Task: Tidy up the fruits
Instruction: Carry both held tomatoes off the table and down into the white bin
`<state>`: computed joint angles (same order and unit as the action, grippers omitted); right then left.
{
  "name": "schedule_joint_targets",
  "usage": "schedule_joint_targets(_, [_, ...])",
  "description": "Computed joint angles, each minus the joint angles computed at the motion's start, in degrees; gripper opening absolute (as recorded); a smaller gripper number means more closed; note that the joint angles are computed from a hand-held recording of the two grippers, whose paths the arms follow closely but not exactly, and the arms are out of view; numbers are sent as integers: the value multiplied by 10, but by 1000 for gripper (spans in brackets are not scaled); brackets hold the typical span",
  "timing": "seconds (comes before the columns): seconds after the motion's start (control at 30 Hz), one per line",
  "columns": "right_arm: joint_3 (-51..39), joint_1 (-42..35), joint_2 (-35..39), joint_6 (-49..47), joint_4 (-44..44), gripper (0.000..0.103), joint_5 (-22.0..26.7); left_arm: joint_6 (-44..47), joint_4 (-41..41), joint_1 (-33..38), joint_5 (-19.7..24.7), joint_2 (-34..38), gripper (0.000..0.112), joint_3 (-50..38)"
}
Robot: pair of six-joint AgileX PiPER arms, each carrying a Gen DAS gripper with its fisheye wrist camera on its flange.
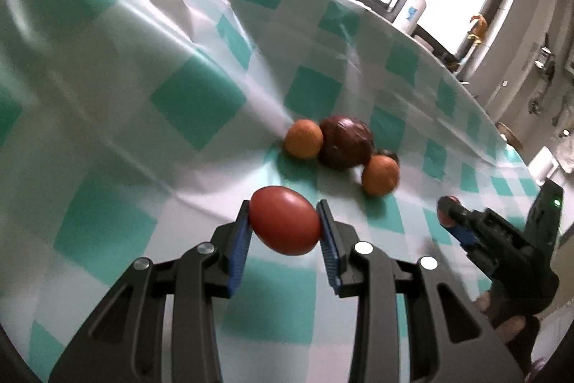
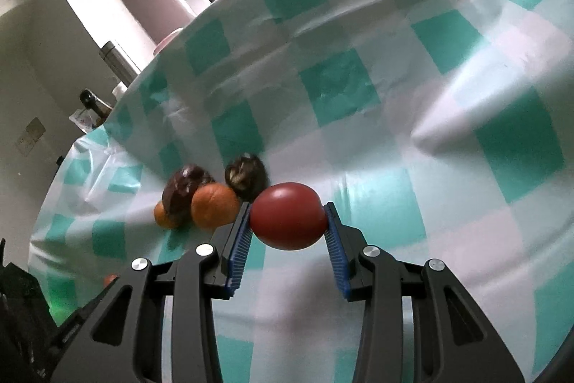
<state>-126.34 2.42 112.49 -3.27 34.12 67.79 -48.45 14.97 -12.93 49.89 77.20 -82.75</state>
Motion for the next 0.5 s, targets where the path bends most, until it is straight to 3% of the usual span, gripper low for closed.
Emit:
schedule_joint_targets(0.2, [195, 17, -141, -48, 21, 40, -45, -13, 30, -47, -13, -53, 36, 45])
schedule_joint_targets(0.5, [313, 46, -262, -71, -11, 40, -24, -47, 69, -115, 16, -120, 36, 87])
